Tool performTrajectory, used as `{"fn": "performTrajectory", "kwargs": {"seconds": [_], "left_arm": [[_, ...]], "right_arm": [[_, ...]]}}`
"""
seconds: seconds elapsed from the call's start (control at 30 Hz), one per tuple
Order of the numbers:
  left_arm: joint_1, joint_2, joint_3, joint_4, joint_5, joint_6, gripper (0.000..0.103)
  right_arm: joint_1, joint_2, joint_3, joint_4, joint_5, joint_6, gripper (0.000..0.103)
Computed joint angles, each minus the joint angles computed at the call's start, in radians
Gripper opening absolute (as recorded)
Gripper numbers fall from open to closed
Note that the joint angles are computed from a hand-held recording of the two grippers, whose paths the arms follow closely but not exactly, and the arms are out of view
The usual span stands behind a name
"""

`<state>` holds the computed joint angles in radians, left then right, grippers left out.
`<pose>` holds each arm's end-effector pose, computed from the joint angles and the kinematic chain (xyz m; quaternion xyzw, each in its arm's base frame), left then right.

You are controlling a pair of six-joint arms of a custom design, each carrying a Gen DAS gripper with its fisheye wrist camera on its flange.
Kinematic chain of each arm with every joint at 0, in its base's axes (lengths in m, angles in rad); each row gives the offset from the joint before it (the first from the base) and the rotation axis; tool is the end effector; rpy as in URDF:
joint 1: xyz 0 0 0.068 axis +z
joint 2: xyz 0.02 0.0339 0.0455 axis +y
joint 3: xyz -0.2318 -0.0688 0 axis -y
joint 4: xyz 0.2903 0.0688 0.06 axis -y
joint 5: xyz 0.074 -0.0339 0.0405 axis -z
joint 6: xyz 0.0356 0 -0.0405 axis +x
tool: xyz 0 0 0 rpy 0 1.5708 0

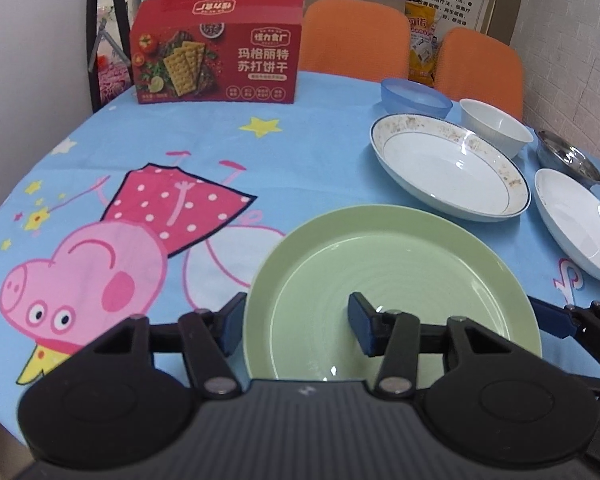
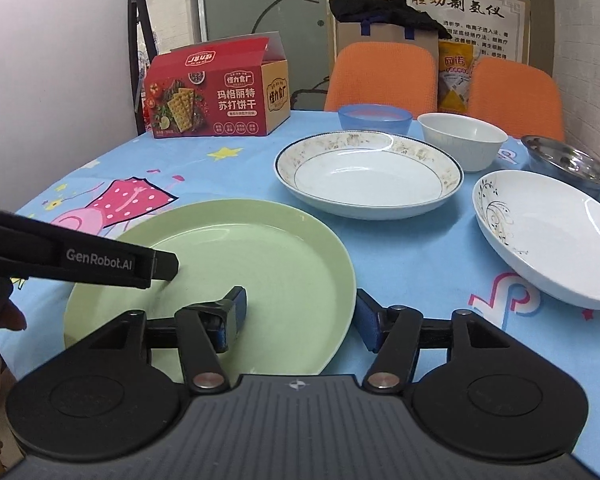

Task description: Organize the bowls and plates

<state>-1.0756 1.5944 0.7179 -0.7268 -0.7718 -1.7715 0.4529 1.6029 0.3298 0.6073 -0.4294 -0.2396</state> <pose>0.1426 -0.2118 0.0611 -0.3101 0.8729 0.0701 0.3701 0.2215 0.1243 0.0195 -0.3858 0.7949 0.2360 0.4044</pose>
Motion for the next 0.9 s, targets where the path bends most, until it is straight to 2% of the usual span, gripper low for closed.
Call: {"fn": "performTrajectory", "kwargs": {"seconds": [0.07,0.13,0.2,0.27,0.4,0.67,0.9], "left_arm": [[-0.002,-0.078,-0.047,-0.002,-0.033,-0.016,0.076],[-0.007,-0.112,-0.037,-0.086,-0.088,-0.057,0.08],[0.012,-0.142,-0.025,-0.14,-0.136,-0.037,0.083],[0.057,-0.181,-0.032,-0.124,-0.162,0.042,0.098],[0.155,-0.186,-0.021,-0.031,-0.18,0.234,0.1],[0.379,-0.1,0.019,0.279,-0.067,0.646,0.1],[0.474,0.047,0.154,0.352,-0.031,0.841,0.1]], "right_arm": [[-0.052,-0.018,0.029,-0.079,-0.092,0.006,0.096],[-0.098,-0.049,0.032,-0.088,-0.131,0.027,0.1],[-0.122,-0.078,0.037,-0.082,-0.116,0.024,0.103],[-0.143,-0.071,0.08,-0.094,-0.109,0.016,0.103],[-0.155,-0.028,0.187,-0.132,-0.08,-0.001,0.103],[-0.119,0.204,0.473,-0.208,-0.017,-0.006,0.103],[-0.09,0.383,0.678,-0.294,0.043,0.011,0.103]]}}
